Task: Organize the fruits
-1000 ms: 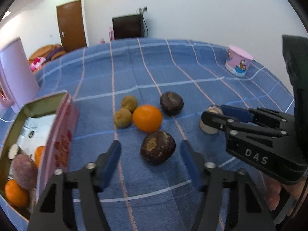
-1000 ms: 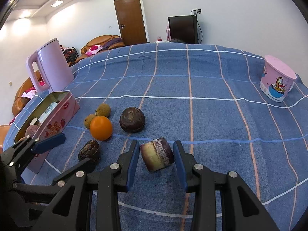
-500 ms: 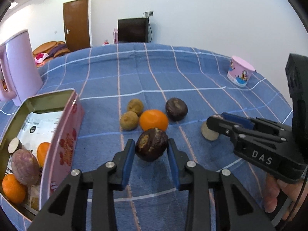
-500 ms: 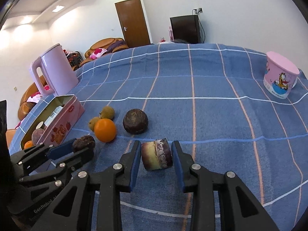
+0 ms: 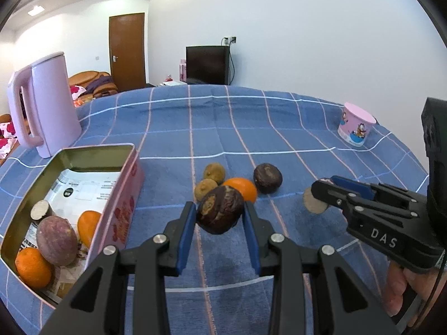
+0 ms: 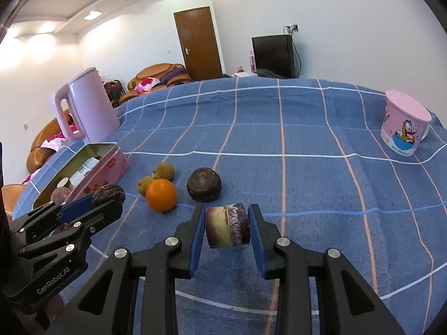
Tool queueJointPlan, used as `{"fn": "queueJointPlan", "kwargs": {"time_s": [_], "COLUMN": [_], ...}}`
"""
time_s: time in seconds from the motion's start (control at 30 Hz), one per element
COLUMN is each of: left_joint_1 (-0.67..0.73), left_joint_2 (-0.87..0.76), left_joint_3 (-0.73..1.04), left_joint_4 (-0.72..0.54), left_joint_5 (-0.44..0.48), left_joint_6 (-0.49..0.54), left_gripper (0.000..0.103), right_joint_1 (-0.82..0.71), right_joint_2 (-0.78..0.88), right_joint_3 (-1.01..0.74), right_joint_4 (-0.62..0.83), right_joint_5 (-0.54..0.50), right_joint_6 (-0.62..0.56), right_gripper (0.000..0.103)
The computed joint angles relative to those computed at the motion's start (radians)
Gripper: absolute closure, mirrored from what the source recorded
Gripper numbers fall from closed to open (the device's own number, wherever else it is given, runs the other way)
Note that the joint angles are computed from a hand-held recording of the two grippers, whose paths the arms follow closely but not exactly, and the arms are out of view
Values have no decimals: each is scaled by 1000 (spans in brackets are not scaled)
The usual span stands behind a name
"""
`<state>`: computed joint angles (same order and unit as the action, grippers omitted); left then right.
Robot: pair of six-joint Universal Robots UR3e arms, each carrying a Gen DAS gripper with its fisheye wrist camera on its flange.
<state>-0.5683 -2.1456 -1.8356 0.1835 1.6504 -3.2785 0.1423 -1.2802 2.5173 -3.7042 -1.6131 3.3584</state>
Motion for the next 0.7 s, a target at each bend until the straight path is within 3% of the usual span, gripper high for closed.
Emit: {"fn": "queueJointPlan", "kwargs": {"time_s": [0.3, 0.7], "left_joint_1": [-25, -56], "left_joint_2": [-2, -13], "left_joint_3": [-26, -40], "left_joint_4": [71, 148], "left_joint_5": [56, 120], "left_joint_6": [5, 19], "left_gripper": [67, 67], "right_joint_1": [29, 71], "right_joint_2": [25, 48], "right_joint_3": [42, 55], "right_joint_4": [-158, -255], "right_joint_5": [-23, -69], "right_joint_6": [-17, -30], "right_gripper": [70, 70]}}
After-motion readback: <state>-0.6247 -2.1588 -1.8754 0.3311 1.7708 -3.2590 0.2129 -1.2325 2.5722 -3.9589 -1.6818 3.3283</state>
